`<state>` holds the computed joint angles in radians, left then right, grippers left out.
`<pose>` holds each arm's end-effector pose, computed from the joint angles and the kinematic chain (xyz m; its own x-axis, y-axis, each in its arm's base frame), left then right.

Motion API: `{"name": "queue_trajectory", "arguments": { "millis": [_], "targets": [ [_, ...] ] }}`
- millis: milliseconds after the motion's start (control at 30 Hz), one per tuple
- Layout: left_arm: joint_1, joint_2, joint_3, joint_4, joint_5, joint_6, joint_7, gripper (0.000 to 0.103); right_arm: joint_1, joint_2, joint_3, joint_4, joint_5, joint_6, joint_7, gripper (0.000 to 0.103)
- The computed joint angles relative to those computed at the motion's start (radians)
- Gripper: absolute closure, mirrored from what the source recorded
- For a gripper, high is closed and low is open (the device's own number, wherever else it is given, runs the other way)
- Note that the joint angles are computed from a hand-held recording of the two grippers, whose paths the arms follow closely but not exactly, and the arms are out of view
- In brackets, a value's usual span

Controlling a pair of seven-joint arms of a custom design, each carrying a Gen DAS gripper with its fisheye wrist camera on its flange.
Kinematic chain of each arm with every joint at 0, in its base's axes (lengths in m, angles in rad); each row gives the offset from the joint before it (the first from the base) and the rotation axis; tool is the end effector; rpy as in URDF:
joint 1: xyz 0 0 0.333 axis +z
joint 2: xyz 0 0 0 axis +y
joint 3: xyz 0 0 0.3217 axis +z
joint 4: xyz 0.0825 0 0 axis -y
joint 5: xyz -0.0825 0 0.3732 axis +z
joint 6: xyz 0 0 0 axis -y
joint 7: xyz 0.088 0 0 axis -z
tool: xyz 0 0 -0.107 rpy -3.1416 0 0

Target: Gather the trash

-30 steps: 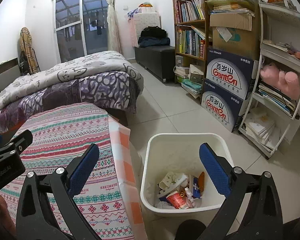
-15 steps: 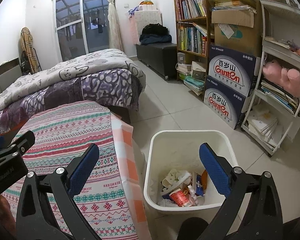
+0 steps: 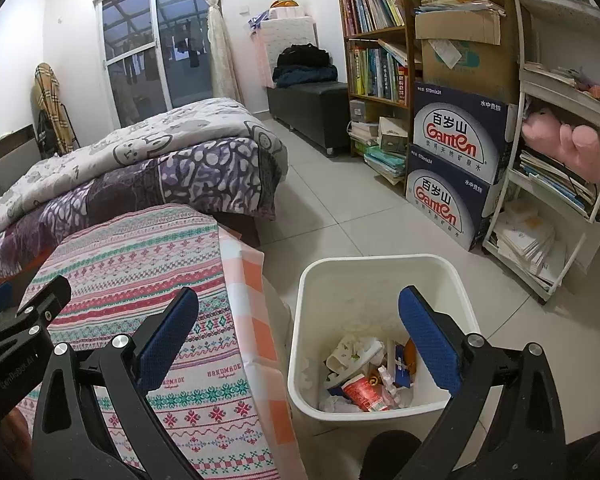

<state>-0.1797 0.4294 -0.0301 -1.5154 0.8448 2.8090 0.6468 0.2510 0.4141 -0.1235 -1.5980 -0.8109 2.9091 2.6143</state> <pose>0.6967 -0.1809 0.5145 0.0569 -0.9977 -0.0364 -0.5512 -0.0010 -0.8344 0.6937 0.1490 0.4940 -0.1368 -0.9886 -0.0621 -0.5367 0.1267 -0.8342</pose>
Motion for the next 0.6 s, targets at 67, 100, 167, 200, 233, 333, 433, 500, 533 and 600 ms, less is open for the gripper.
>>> {"name": "queue_trajectory", "arguments": {
  "millis": [67, 100, 167, 200, 233, 333, 433, 500, 533, 600],
  "targets": [
    [0.002, -0.001, -0.002, -0.003, -0.006, 0.0, 0.004, 0.012, 0.001, -0.001, 0.0, -0.002, 0.002, -0.001, 0.004, 0.007],
    [0.002, -0.001, -0.003, -0.003, -0.008, 0.0, 0.006, 0.012, 0.0, -0.001, 0.002, -0.002, 0.005, -0.002, 0.004, 0.007],
    [0.004, 0.001, -0.007, -0.002, -0.015, -0.002, 0.012, 0.012, -0.001, -0.001, 0.001, -0.002, 0.006, -0.001, 0.005, 0.007],
    [0.006, 0.001, -0.009, -0.001, -0.02, -0.002, 0.017, 0.012, 0.002, -0.001, -0.001, -0.001, 0.003, 0.0, 0.01, 0.007],
    [0.006, 0.001, -0.01, -0.001, -0.023, -0.003, 0.02, 0.012, -0.001, -0.001, 0.001, -0.002, 0.006, 0.0, 0.004, 0.007],
    [0.013, 0.002, -0.02, 0.001, -0.047, -0.003, 0.035, 0.012, -0.002, -0.001, 0.002, -0.002, 0.008, -0.002, 0.001, 0.007],
    [0.014, 0.004, -0.023, 0.003, -0.062, -0.008, 0.048, 0.012, -0.001, -0.002, 0.002, -0.002, 0.008, -0.002, 0.002, 0.007],
    [0.014, 0.006, -0.025, 0.005, -0.072, -0.012, 0.055, 0.011, 0.0, -0.001, 0.001, -0.002, 0.007, -0.002, 0.004, 0.007],
    [0.015, 0.006, -0.026, 0.005, -0.077, -0.013, 0.059, 0.011, -0.001, -0.001, 0.002, -0.002, 0.008, -0.001, 0.002, 0.007],
    [0.014, 0.006, -0.025, 0.005, -0.08, -0.013, 0.063, 0.01, -0.003, -0.002, 0.003, -0.002, 0.009, -0.001, 0.0, 0.007]
  ]
}}
